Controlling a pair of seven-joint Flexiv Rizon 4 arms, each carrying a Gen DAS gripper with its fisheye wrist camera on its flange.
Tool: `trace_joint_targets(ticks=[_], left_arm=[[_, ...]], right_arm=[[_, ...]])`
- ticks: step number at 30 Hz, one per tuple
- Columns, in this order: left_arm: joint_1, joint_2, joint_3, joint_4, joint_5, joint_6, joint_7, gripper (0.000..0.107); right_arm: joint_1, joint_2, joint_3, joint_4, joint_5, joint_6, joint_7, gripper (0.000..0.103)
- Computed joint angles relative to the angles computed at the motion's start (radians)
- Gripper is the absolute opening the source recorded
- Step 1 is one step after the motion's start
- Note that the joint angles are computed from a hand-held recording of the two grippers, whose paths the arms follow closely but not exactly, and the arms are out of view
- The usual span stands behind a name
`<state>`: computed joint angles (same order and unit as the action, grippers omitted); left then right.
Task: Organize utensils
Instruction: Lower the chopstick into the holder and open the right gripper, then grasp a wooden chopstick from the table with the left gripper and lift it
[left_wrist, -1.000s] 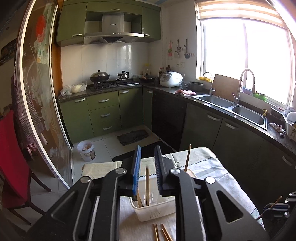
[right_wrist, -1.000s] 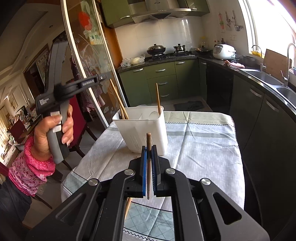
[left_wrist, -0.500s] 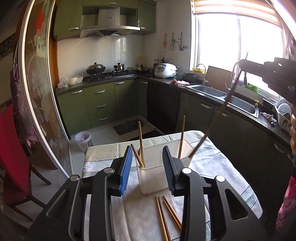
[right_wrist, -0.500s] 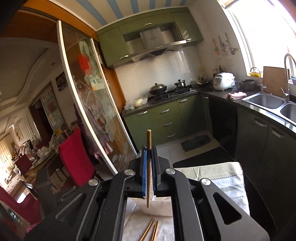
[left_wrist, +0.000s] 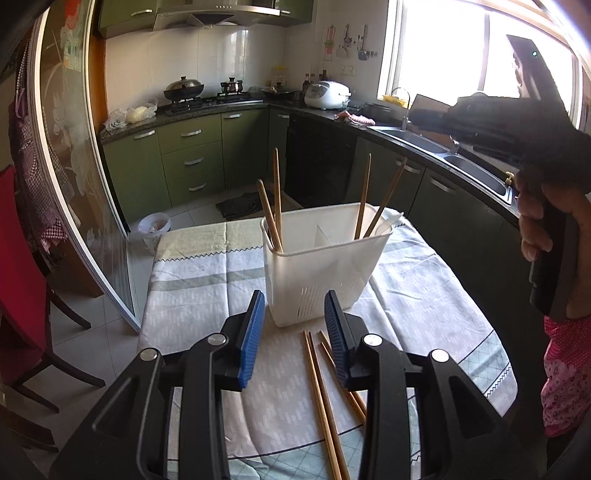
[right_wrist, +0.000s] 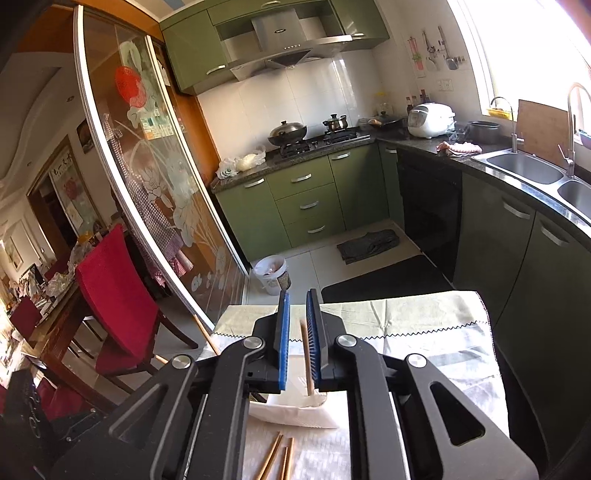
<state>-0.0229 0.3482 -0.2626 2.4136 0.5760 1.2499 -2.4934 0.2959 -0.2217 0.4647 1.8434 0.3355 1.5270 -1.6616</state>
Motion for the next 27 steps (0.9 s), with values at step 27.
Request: trace_joint_targets(ticks=[27], left_arm=[[-0.298,-0.516,0.265,-0.138,-0.211,-0.068,0.145,0.027]], right_arm=[[-0.191,0.355,-0.162,0.253,0.832,-0.438,-0.748,0.024]])
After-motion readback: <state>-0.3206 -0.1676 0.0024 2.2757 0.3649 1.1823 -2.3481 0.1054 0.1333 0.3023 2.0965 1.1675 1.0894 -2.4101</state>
